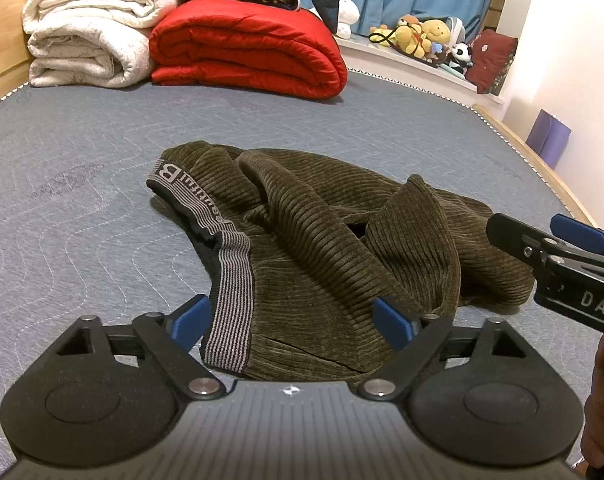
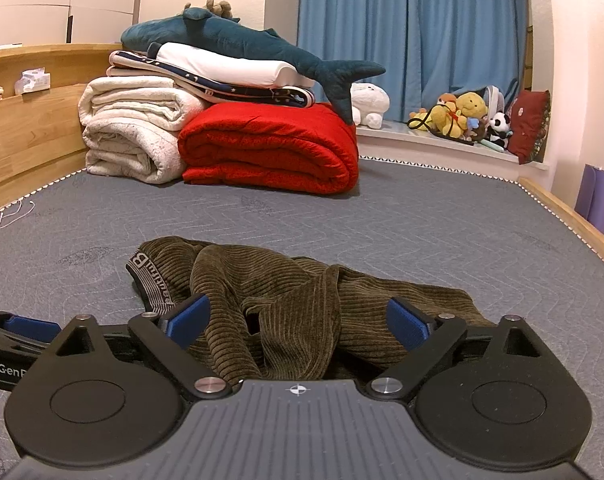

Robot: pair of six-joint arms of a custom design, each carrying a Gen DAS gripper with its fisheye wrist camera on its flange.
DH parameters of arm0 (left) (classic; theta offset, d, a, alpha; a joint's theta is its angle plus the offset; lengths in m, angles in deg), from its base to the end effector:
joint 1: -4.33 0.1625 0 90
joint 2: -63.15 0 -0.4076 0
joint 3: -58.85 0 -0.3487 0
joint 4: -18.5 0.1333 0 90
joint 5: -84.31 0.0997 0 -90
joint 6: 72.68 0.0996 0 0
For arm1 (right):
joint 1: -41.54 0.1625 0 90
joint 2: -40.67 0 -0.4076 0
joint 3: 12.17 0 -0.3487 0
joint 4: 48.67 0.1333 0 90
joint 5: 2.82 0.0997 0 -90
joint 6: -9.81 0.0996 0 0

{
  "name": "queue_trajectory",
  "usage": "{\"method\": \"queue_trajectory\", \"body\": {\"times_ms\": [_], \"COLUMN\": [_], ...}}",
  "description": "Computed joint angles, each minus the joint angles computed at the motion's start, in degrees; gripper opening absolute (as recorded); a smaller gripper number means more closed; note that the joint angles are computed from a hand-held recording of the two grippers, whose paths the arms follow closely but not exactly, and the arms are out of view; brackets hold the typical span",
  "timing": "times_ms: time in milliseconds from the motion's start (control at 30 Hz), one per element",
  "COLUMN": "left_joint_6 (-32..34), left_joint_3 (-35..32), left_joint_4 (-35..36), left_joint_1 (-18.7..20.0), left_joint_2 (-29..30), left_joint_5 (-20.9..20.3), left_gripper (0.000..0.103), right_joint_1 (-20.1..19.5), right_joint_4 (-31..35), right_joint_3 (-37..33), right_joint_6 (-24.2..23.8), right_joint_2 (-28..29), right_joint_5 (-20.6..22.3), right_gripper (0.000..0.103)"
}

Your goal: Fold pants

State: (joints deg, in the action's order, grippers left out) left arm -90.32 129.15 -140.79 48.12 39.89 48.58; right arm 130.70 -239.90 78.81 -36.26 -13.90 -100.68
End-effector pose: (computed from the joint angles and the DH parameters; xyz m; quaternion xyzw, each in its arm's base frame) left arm -0.3762 -0.6573 0.0522 0.1302 0.8679 -0.3824 0.2890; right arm 0.1102 -0.6503 0.3359 0.2900 -0.7916 0.4675 0.2659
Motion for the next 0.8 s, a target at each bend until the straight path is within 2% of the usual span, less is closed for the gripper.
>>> {"method": "queue_trajectory", "body": {"times_ms": [133, 233, 267, 300, 400, 467, 500, 533, 600, 667, 733, 800], "left_joint_6": [-1.0, -3.3, -4.1, -6.0, -8.4, -13.0, -13.5, -12.8, -9.8, -9.8, -13.2, -17.3], "left_joint_3": [0.6, -0.2, -0.4, -1.1, -3.5, -8.3, -10.1, -11.1, -11.4, -10.7, -9.9, -11.4], "left_joint_4": [0.3, 5.7, 7.1, 10.8, 16.5, 25.9, 27.5, 27.0, 23.1, 19.3, 19.5, 24.7], "left_joint_1": [0.0, 0.2, 0.3, 0.5, 1.4, 2.8, 3.5, 4.1, 4.9, 6.4, 8.1, 9.8], "left_joint_2": [-0.7, -1.5, -2.0, -2.6, -3.5, -4.5, -4.8, -5.2, -5.8, -6.6, -7.3, -6.8], "left_joint_5": [-1.6, -2.2, -3.1, -3.7, -5.6, -9.9, -11.4, -11.8, -9.8, -9.5, -12.0, -14.8], "left_gripper": [0.077, 0.055, 0.041, 0.032, 0.019, 0.019, 0.019, 0.019, 0.019, 0.019, 0.019, 0.019], "right_joint_1": [0.0, 0.0, 0.0, 0.0, -0.2, -0.3, -0.4, -0.4, -0.6, -0.8, -1.1, -1.4], "right_joint_4": [0.3, 0.9, 1.1, 1.4, 1.8, 2.0, 2.2, 2.4, 2.4, 2.9, 4.6, 7.2], "right_joint_3": [-0.3, -0.9, -1.1, -1.4, -2.1, -3.3, -3.8, -4.5, -5.7, -7.2, -8.4, -10.0], "right_joint_6": [0.2, 0.3, 0.4, 0.7, 1.9, 2.9, 3.4, 4.1, 5.0, 6.1, 6.9, 6.5], "right_joint_2": [0.1, 0.4, 0.5, 0.6, 0.8, 1.2, 1.4, 1.6, 2.1, 2.7, 3.0, 3.5], "right_joint_5": [-0.2, -0.2, -0.2, -0.2, 0.3, 0.5, 0.6, 0.8, 0.9, 0.9, 1.7, 2.5], "right_gripper": [0.082, 0.072, 0.069, 0.068, 0.065, 0.064, 0.064, 0.064, 0.064, 0.064, 0.066, 0.074]}}
